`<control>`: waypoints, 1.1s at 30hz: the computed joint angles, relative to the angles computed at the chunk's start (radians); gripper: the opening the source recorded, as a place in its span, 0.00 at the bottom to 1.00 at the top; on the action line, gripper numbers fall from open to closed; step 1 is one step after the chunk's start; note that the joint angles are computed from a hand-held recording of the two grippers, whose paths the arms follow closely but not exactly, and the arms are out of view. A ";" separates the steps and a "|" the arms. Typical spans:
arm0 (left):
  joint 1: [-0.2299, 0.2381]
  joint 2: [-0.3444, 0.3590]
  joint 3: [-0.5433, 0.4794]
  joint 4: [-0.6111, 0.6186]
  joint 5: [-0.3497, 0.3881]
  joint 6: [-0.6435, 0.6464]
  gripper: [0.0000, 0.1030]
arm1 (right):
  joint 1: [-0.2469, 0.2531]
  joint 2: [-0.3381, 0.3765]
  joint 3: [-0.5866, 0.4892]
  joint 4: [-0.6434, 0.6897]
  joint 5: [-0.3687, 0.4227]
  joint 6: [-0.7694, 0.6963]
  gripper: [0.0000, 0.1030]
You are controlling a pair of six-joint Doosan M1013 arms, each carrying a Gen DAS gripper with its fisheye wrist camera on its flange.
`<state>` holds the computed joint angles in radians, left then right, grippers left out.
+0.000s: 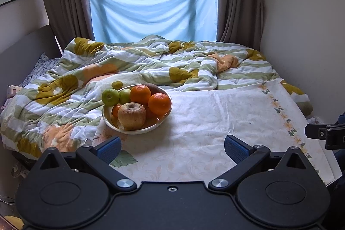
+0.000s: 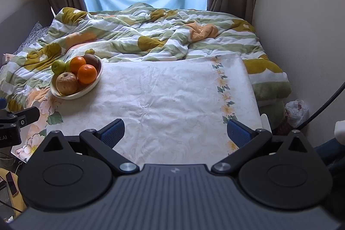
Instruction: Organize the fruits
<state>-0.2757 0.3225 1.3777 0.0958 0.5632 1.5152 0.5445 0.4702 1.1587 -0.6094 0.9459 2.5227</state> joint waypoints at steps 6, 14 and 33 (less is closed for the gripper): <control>-0.003 -0.002 0.005 0.031 -0.007 -0.030 1.00 | 0.000 -0.001 0.003 -0.002 -0.001 0.002 1.00; -0.005 -0.005 0.012 0.044 -0.016 -0.039 1.00 | -0.001 -0.001 0.001 0.001 -0.001 0.000 1.00; 0.009 -0.007 0.012 0.010 -0.007 -0.007 1.00 | 0.001 0.001 -0.002 -0.002 0.004 0.002 1.00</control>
<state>-0.2671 0.3150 1.3894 0.1055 0.5563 1.5080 0.5459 0.4713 1.1565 -0.6118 0.9496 2.5245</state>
